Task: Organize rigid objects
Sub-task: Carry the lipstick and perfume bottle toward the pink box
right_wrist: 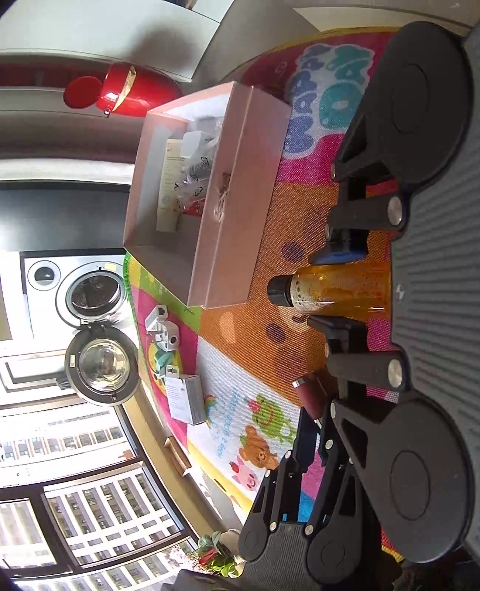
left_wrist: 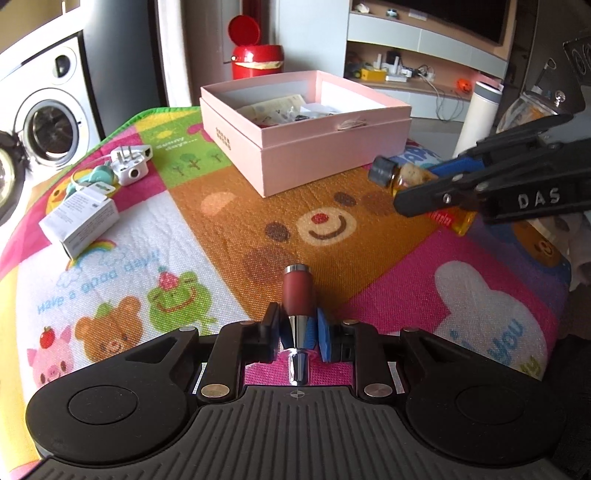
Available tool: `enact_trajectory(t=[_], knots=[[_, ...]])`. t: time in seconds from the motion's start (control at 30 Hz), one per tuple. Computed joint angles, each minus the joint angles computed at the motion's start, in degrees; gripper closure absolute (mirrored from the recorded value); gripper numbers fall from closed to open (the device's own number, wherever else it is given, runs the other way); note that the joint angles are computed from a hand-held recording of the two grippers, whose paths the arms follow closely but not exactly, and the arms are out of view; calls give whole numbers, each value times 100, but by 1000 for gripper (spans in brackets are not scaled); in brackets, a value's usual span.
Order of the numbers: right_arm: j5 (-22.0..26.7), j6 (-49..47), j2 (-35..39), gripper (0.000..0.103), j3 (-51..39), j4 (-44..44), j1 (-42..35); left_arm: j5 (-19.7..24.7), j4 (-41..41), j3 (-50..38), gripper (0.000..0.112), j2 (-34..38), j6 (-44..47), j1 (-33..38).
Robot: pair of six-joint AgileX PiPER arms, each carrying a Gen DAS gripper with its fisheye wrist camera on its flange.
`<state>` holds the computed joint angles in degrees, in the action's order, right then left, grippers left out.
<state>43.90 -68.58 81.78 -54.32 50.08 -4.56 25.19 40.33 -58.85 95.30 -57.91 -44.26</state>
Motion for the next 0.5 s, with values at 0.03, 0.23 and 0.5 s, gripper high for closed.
enact_trajectory(t=[0.03,0.23,0.5], knots=[[192,-52,-134,76,-14,84,-189,1,-46,15,88,-42,65,-62],[941,-370,-784,76,-191,590,-1136,-177,-436,-187,88,-448,611,-267],[1124,-829,-1262,76,-294,1376,-1861,-23,451,-2223,88,1,342,129]])
